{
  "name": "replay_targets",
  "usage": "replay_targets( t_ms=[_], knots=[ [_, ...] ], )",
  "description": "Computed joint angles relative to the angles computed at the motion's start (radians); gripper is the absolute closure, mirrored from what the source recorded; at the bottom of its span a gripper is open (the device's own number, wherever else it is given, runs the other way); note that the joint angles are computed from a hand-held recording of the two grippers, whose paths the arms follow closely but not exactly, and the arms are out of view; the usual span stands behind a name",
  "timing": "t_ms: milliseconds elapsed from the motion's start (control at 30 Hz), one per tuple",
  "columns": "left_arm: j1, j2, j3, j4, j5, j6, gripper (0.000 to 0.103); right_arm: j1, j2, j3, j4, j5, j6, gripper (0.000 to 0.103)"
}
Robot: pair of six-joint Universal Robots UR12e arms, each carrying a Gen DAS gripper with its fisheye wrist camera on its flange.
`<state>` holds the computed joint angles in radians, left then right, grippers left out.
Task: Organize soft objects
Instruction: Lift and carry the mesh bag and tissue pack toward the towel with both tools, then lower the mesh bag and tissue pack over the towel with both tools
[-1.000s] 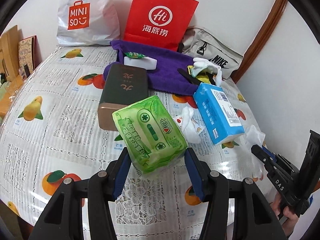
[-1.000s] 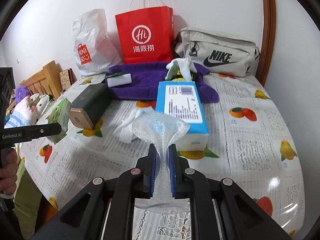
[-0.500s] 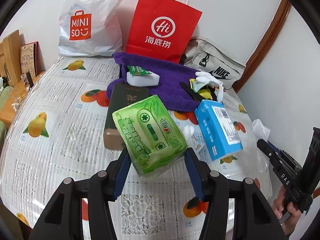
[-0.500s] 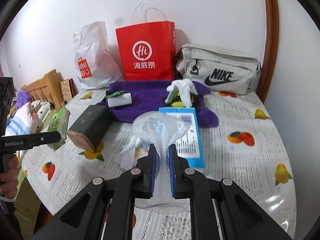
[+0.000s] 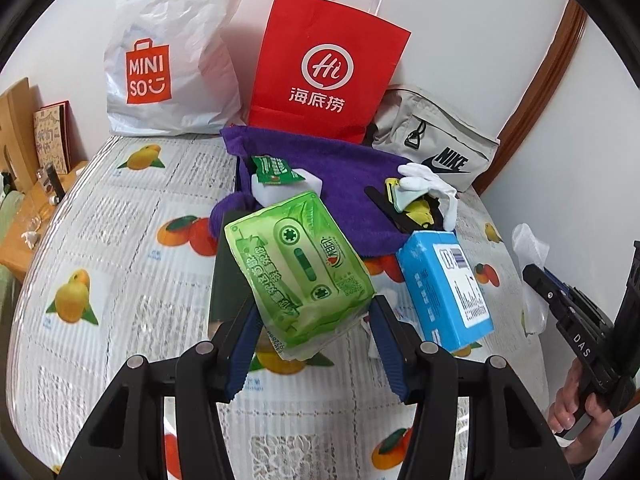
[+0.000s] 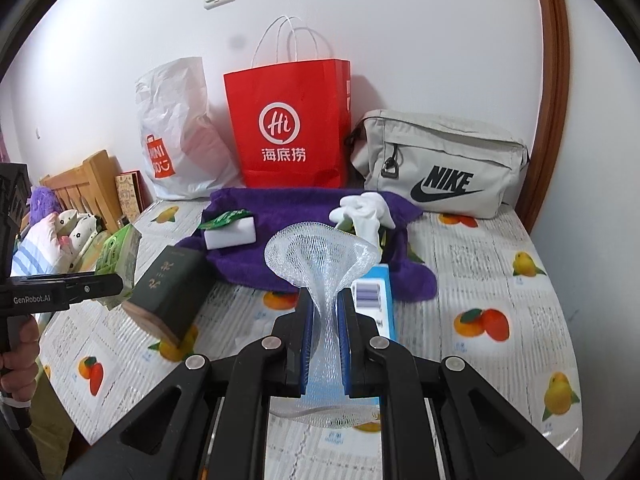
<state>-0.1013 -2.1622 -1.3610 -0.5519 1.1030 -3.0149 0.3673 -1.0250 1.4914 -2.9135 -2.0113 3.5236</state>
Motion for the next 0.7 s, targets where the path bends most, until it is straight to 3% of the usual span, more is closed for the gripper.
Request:
replay_targets(
  t_ms=[333, 700],
  knots=[
    [-0.018, -0.06, 0.102, -0.032, 0.007, -0.003, 0.05, -0.029, 0.024, -0.052, 0.005, 0.011, -0.009, 0.091],
    [-0.049, -0.16, 0.279, -0.121, 0.033, -0.008, 0.05, -0.079, 0.067, -0.125, 0.034, 0.052, -0.042, 0.091]
  ],
)
